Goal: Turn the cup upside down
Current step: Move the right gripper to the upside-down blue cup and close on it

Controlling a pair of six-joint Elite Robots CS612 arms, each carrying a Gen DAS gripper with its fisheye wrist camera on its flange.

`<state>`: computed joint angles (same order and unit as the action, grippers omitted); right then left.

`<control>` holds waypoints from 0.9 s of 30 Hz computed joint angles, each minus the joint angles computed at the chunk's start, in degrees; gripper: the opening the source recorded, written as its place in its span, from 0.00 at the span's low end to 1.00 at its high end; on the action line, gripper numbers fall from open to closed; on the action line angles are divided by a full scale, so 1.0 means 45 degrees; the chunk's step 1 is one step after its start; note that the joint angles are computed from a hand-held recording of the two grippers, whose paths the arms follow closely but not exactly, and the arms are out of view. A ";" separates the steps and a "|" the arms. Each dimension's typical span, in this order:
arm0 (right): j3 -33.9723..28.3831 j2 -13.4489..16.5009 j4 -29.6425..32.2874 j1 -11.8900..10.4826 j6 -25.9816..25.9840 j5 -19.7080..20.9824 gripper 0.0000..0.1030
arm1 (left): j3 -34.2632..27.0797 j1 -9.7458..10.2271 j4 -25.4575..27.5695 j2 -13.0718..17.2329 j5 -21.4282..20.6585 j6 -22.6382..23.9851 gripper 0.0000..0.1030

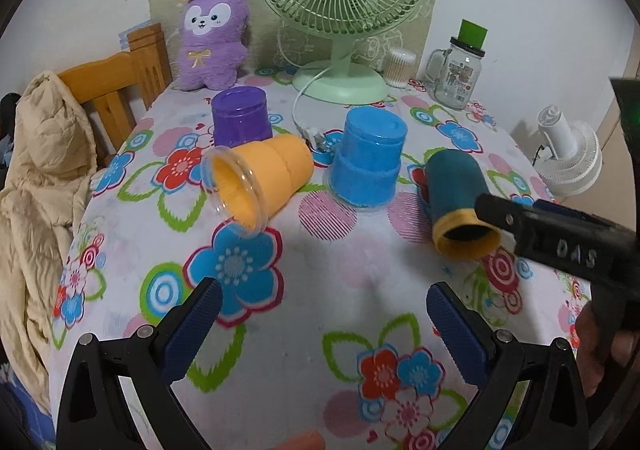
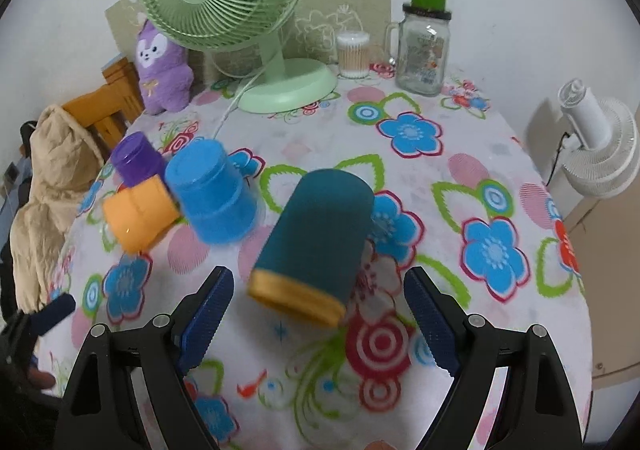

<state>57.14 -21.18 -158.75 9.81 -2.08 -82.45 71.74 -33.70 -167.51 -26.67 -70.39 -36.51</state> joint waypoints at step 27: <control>-0.5050 0.2324 0.3803 0.0552 -0.1658 0.1399 0.86 | -0.1428 0.0359 0.1344 0.0705 -0.0091 0.0332 1.00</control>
<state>34.41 -10.72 -141.63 12.30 -9.54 -76.16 65.32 -32.08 -161.47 -23.50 -70.80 -35.01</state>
